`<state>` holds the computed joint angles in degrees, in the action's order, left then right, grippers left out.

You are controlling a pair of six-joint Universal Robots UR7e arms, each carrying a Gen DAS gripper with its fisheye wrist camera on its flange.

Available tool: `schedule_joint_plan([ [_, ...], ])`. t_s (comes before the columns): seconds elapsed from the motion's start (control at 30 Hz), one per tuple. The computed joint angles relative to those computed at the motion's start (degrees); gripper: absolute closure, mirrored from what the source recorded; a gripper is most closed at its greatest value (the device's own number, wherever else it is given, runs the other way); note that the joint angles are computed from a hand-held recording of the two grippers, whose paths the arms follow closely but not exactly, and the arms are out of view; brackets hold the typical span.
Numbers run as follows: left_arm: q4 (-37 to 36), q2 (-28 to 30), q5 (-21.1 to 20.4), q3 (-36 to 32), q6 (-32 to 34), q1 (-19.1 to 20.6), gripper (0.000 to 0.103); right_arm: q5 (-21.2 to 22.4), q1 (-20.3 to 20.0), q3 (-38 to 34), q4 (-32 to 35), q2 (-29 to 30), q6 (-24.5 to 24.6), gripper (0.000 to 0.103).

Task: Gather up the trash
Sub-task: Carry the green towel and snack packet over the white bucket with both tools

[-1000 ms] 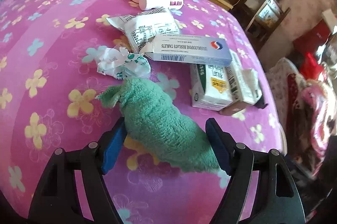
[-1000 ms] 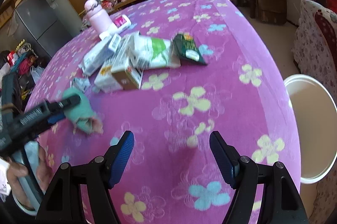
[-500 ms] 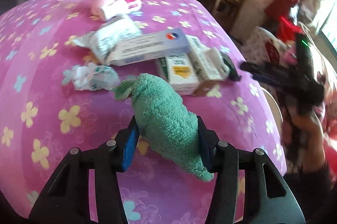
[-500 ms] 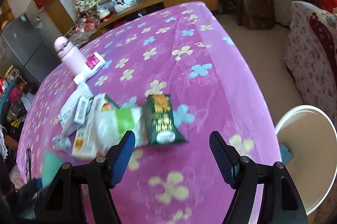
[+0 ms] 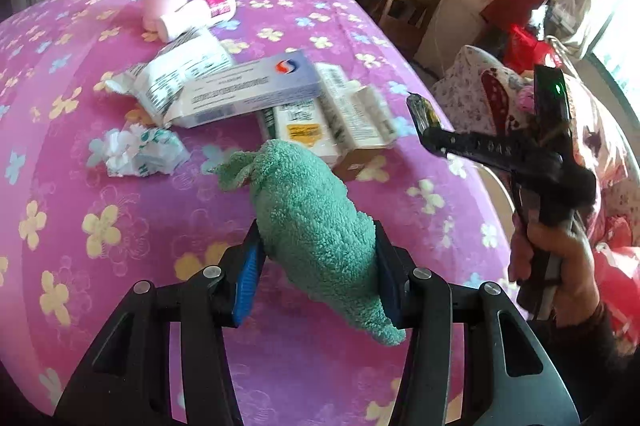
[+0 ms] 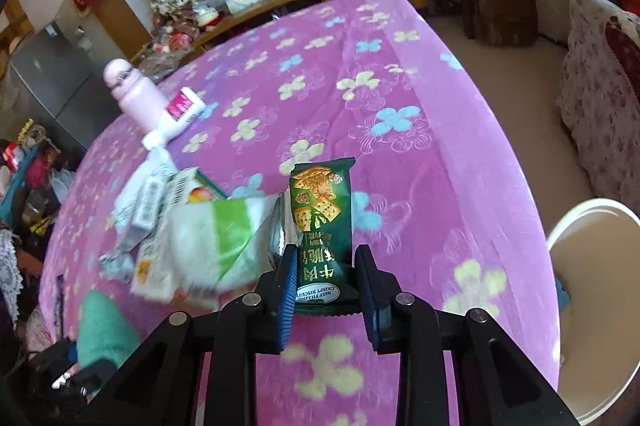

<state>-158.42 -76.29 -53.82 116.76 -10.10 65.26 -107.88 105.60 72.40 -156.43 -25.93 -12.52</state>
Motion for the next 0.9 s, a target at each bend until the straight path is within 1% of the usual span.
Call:
schedule_joint_plan([
  [0.17, -0.45, -0.36, 0.58, 1.0, 1.01, -2.31, 0.055, 2.2, 0.27, 7.53, -3.52, -4.94, -1.29, 0.076],
  [0.37, -0.09, 0.01, 2.09, 1.63, 0.57, -4.78, 0.055, 3.31, 1.01, 15.53, -8.41, -9.79, -3.57, 0.076],
  [0.63, -0.67, 1.27, 4.56, 1.9, 1.8, -8.49, 0.055, 4.44, 1.25, 21.44, -12.1, -14.21, -4.29, 0.076],
  [0.9, -0.93, 3.97, 4.7, 0.39, 3.17, -10.48, 0.055, 4.08, 0.4, 25.58, -14.61, -18.1, -4.25, 0.076],
])
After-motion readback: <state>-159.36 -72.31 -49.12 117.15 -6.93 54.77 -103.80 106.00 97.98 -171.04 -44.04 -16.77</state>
